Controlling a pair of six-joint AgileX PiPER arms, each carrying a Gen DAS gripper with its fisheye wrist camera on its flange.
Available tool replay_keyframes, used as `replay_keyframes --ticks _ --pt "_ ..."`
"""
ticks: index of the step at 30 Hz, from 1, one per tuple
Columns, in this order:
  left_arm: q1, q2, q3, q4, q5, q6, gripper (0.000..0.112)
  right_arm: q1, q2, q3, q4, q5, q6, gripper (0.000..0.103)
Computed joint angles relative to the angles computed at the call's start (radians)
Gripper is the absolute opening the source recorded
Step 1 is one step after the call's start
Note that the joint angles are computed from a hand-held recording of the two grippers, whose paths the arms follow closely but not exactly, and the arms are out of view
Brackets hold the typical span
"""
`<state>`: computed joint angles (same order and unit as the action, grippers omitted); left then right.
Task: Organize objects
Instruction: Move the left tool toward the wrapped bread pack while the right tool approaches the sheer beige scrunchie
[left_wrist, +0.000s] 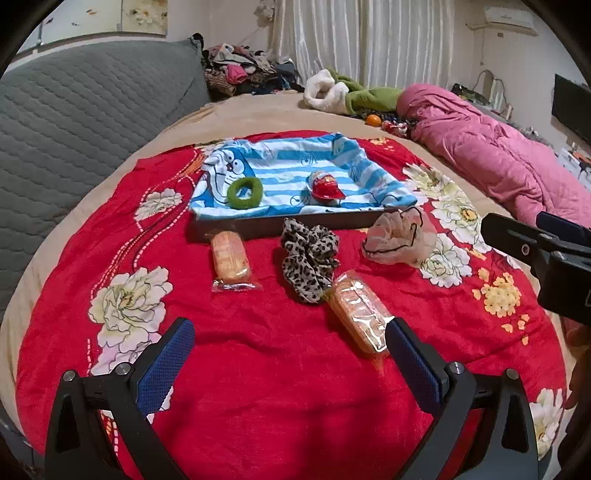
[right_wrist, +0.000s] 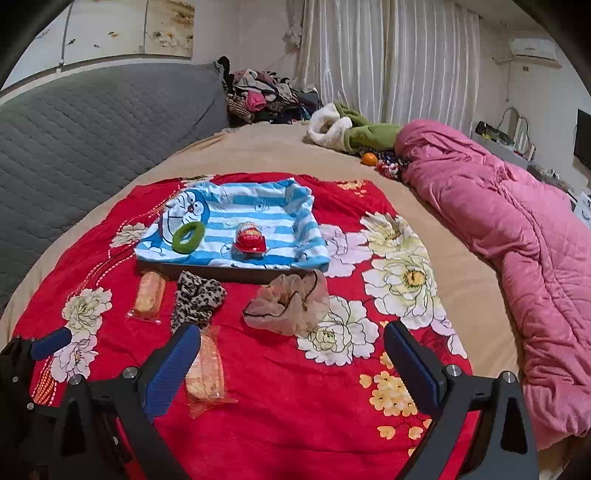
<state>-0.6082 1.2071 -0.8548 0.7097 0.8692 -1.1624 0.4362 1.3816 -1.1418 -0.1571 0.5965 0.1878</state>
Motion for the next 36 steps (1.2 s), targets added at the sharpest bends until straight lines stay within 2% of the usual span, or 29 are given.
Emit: replay_keyframes --ticks 16,36 --pt "0.023 0.106 0.025 0.027 -0.118 -0.060 0.103 -0.028 0.094 0.009 0.048 -0.058 -0.057 0.100" --pt "0.044 0.220 0.003 0.061 -0.174 -0.133 0.103 -0.068 0.217 -0.036 0.138 -0.091 -0.168 0.100"
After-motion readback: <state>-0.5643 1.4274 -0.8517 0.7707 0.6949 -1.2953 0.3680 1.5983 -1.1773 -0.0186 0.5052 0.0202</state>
